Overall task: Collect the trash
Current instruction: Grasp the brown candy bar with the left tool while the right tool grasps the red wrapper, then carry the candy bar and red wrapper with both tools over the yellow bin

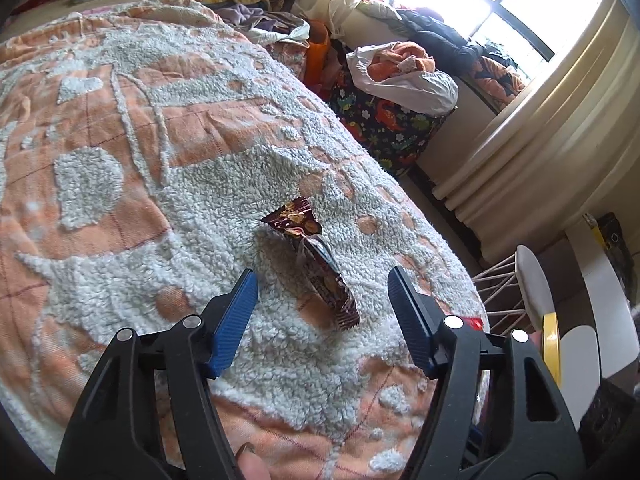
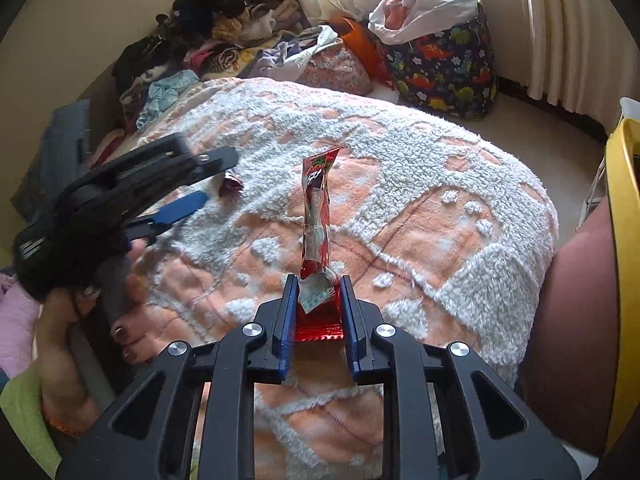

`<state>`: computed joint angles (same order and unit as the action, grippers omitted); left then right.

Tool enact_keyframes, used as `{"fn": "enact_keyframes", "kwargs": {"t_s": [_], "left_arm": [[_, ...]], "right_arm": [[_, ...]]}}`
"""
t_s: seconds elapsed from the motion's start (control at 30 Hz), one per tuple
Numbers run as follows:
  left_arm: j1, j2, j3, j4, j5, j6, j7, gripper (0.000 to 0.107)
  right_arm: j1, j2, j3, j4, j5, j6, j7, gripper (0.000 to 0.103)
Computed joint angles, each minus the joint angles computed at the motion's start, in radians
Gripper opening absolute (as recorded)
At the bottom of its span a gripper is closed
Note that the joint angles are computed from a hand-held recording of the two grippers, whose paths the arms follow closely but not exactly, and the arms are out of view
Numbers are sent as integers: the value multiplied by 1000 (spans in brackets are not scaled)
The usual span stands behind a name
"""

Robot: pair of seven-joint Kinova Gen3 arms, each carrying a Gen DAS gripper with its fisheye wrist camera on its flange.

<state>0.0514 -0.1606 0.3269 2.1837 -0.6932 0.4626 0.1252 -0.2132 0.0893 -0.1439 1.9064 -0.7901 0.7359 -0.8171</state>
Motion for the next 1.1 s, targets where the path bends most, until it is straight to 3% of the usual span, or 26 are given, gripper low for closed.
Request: {"fn": "enact_keyframes", "kwargs": {"t_s": [0.17,0.27,0.3,0.7,1.1], "left_arm": [[37,53,-26,-43,29,59,-44,37],[76,59,-49,-52,30,91,-42,15],[86,56,-61,-53,45,93,-55,13],[154,18,-6,-102,10,160,-73,11],[235,41,45,-182,-50,207,-90,11]], "right_arm": [[18,-59,23,41,-57,11,54,20],[26,-88,49,52,-91,25,86,20],[31,-96,59,55,-105,34,100,20],[94,-135,147,46,-172,122,164,20],[174,-154,206,34,-207,164,196,20]]}}
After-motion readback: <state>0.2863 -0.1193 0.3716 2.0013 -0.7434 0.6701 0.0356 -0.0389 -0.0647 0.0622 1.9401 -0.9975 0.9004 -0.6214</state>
